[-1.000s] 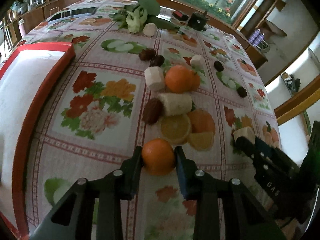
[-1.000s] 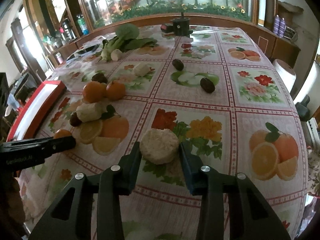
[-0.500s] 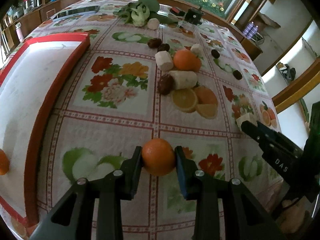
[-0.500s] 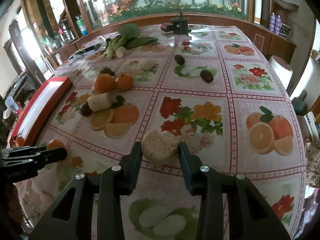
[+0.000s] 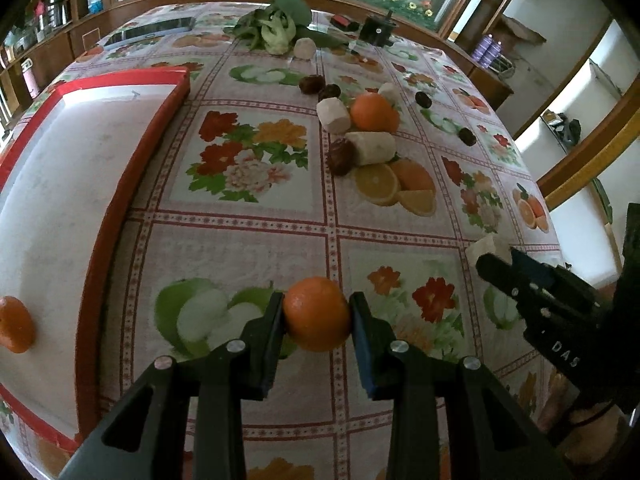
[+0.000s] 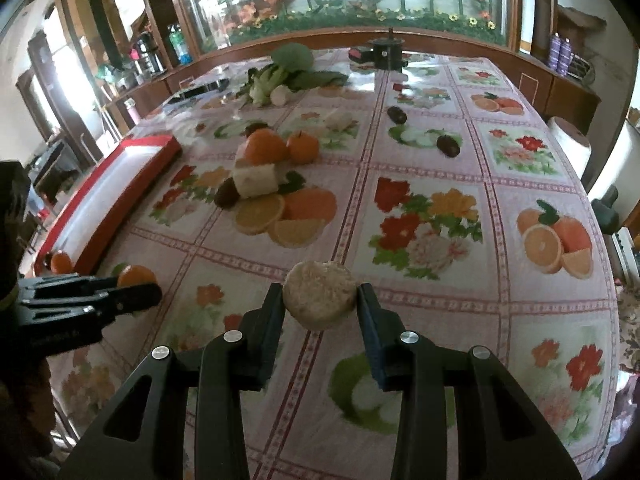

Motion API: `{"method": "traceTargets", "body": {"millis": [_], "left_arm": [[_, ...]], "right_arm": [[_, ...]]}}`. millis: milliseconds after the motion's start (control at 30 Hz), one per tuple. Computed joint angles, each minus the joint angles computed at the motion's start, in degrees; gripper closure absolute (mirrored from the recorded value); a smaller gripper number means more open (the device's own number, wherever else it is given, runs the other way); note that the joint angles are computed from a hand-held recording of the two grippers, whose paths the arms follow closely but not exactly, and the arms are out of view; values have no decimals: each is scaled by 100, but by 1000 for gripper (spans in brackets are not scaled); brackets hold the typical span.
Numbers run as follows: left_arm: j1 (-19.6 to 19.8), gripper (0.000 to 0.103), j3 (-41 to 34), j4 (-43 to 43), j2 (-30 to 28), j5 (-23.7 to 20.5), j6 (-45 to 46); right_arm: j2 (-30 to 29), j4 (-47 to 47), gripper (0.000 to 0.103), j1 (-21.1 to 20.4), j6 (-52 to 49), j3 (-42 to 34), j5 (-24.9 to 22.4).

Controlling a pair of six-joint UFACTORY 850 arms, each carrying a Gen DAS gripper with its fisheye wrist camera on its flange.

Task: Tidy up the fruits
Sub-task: 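Carry the orange and beige cake to the tray and open both grippers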

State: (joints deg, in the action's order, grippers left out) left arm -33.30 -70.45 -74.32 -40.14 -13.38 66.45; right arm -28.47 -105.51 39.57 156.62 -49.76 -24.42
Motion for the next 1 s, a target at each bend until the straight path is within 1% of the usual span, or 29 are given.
{"method": "traceTargets", "body": {"millis": [300, 533, 667, 800, 1000], "left_arm": [[193, 68, 195, -644, 177, -95, 767], [422, 68, 356, -1159, 358, -165, 1365], [585, 68, 445, -1554, 460, -128, 1814], [802, 68, 474, -1675, 515, -83, 1955], [1164, 68, 456, -1788, 521, 100, 2055]], "right_arm": [[-96, 480, 67, 137, -471, -287, -40], [-315, 743, 67, 212, -1023, -776, -1], [-509, 857, 67, 226, -1357, -1164, 101], [-750, 1032, 67, 236, -1833, -1630, 228], [-1201, 1380, 67, 275, -2648, -2447, 487]]}}
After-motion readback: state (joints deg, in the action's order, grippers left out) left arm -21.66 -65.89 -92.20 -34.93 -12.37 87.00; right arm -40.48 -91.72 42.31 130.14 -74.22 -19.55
